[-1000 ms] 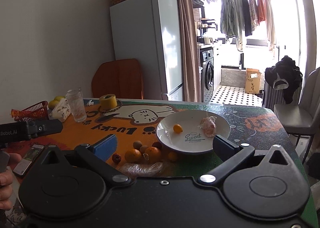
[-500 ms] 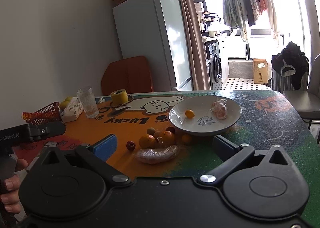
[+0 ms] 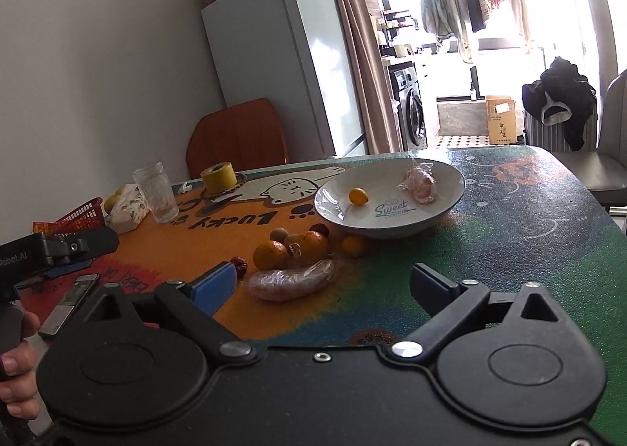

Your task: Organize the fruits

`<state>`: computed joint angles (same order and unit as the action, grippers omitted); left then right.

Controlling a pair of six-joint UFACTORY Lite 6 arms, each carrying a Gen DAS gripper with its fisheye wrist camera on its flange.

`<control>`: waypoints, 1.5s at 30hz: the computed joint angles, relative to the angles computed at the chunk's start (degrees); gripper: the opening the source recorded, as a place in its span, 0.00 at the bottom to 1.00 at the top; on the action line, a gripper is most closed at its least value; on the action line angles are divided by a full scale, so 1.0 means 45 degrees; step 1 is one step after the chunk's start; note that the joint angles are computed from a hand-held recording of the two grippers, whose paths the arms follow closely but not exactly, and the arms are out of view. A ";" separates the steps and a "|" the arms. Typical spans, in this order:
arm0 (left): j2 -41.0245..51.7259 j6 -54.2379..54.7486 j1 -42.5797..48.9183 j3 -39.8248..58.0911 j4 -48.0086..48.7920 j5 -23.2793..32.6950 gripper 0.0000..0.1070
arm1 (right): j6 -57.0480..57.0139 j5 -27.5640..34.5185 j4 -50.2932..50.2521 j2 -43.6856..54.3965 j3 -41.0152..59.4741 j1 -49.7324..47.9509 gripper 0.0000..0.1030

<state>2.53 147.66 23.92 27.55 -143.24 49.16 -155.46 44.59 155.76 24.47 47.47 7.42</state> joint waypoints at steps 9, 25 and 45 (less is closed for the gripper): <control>0.2287 0.0298 -0.1114 0.1952 -0.0787 -0.0013 0.64 | 0.0925 -0.0805 -0.0827 0.1668 0.2113 0.0082 0.73; 0.5898 -0.0564 -0.2263 0.6054 -0.0790 -0.1704 0.50 | 0.2969 -0.3316 -0.2542 0.4484 0.6832 0.0489 0.64; 0.9484 -0.3699 -0.3150 1.0983 0.1847 -0.4237 0.42 | 0.9274 -0.4581 -0.8199 0.7062 1.1251 0.0222 0.53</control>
<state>45.20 131.01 9.74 76.97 -134.93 30.09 -113.72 23.98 118.86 56.25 98.10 8.42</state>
